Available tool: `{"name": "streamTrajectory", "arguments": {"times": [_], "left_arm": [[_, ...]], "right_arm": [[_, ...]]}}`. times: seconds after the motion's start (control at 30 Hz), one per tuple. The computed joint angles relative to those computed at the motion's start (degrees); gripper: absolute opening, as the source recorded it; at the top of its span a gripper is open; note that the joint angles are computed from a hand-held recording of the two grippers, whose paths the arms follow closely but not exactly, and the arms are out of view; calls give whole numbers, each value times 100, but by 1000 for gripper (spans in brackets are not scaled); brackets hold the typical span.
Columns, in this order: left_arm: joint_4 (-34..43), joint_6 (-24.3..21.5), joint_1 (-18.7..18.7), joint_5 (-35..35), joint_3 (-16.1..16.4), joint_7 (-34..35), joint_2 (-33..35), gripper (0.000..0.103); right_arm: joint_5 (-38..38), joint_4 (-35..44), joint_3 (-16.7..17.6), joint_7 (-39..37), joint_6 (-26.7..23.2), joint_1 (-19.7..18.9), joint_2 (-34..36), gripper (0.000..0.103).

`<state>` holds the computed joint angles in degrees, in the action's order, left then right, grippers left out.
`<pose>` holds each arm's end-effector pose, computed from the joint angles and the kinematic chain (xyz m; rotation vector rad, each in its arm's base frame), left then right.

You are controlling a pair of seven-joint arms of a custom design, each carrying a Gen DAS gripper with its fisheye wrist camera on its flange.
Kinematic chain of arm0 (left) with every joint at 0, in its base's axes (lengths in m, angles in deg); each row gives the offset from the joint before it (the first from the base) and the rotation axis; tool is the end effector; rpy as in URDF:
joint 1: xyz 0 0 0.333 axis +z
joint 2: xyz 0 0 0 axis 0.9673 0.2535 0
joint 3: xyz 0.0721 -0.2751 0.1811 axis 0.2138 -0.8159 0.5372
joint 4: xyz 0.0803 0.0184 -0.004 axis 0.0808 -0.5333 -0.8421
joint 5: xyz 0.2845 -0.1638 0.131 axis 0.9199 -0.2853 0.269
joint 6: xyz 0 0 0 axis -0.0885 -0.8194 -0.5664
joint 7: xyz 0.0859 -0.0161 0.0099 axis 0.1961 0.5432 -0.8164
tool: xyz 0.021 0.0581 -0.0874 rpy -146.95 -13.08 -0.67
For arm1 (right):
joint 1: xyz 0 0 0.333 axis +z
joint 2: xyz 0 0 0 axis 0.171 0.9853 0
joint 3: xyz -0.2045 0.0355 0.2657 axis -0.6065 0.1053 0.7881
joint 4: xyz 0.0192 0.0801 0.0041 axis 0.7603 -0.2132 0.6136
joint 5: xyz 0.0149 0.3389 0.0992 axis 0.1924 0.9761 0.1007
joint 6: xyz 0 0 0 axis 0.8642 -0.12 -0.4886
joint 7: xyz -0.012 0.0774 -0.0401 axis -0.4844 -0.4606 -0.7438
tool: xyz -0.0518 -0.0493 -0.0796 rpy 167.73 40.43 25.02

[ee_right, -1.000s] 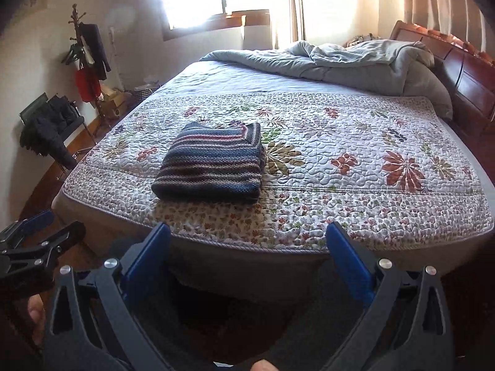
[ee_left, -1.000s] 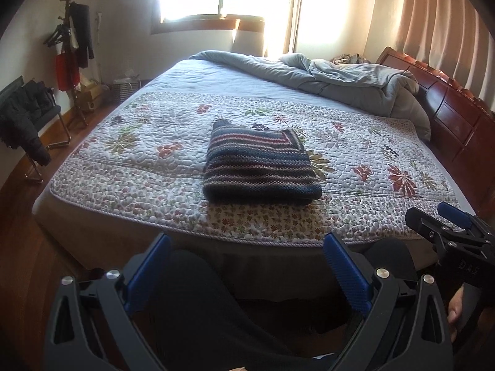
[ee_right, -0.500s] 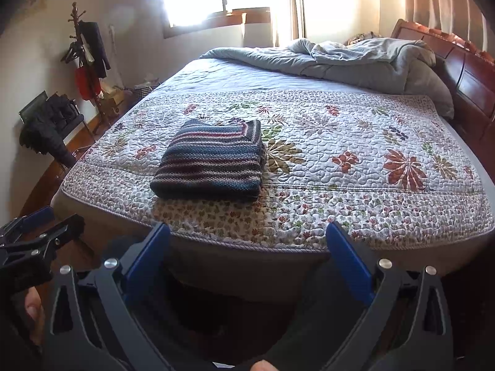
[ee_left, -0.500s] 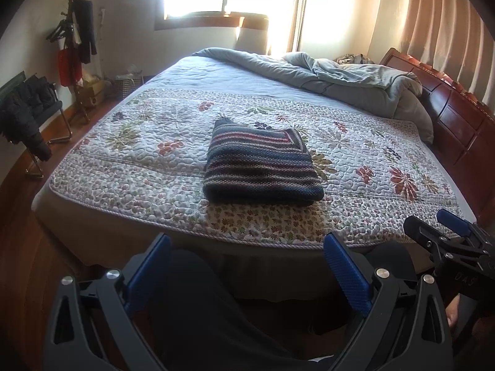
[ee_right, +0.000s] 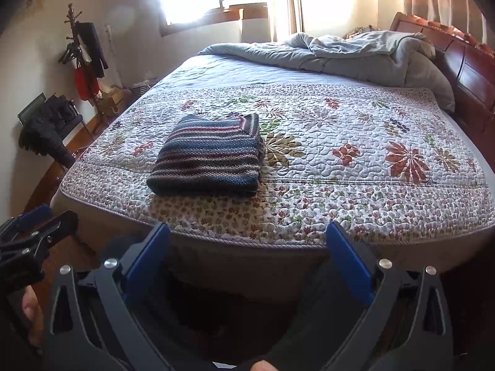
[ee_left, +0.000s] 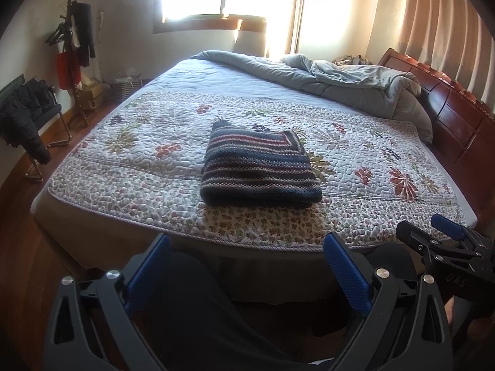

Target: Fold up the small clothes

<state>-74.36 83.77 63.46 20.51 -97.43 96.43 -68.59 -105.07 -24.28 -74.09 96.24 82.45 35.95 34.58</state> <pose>0.4573 -0.1931 0.5728 -1.6040 2.0564 -0.9172 0.4353 0.3252 0.5997 -1.6408 1.9324 -0.6840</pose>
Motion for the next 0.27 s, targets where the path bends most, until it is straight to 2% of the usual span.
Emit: {"name": "streamTrajectory", "arguments": {"times": [0.27], "left_arm": [[38, -107, 63, 234, -57, -161, -6, 99]], "right_arm": [[-138, -60, 15, 124, 6, -19, -42, 100]]}}
